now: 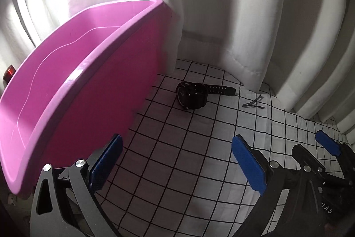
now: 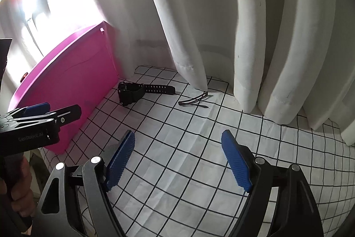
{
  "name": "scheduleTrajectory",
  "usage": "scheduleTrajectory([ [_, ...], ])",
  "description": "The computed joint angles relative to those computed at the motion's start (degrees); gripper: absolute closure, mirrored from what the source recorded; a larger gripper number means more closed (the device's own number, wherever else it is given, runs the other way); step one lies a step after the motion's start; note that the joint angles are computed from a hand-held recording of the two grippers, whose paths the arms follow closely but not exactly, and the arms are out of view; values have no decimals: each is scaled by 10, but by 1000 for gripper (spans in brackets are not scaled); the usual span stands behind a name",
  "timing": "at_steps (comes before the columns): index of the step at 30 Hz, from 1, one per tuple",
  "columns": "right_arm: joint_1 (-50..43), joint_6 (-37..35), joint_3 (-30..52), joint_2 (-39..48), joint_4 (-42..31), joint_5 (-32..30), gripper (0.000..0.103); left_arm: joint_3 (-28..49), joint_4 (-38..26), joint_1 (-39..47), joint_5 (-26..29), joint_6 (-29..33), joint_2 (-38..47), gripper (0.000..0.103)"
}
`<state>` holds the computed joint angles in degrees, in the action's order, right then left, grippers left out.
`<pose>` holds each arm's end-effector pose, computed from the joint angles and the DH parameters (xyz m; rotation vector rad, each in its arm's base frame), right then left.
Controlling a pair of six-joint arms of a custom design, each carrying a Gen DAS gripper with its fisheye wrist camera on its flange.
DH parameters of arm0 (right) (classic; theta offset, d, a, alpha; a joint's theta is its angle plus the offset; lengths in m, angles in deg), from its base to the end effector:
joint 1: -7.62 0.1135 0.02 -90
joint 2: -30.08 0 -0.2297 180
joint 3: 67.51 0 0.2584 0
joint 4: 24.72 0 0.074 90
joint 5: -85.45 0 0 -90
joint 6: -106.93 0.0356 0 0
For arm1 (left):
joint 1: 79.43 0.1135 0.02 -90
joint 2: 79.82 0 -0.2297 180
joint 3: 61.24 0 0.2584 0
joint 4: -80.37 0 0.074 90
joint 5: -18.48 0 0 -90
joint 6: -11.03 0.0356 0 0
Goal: Organize jewelry
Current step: 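Move the left tool to the black watch while the right tool approaches the brown clip, then close the left tool on the black watch while the right tool grips the brown clip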
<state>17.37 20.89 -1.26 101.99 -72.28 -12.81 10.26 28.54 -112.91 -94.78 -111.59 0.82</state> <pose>0.2664 0.0510 0.2189 -0.1867 2.5008 0.2792 0.2493 -0.1480 0.2058 -0.1145 2.5027 0.0784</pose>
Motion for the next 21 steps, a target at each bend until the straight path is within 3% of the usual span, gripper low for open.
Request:
scheduleTrajectory([
  [11, -14, -5, 75, 228, 127, -10, 26, 79, 116, 65, 20, 29, 205, 7],
  [21, 0, -20, 150, 351, 168, 20, 26, 127, 166, 87, 25, 53, 292, 7],
])
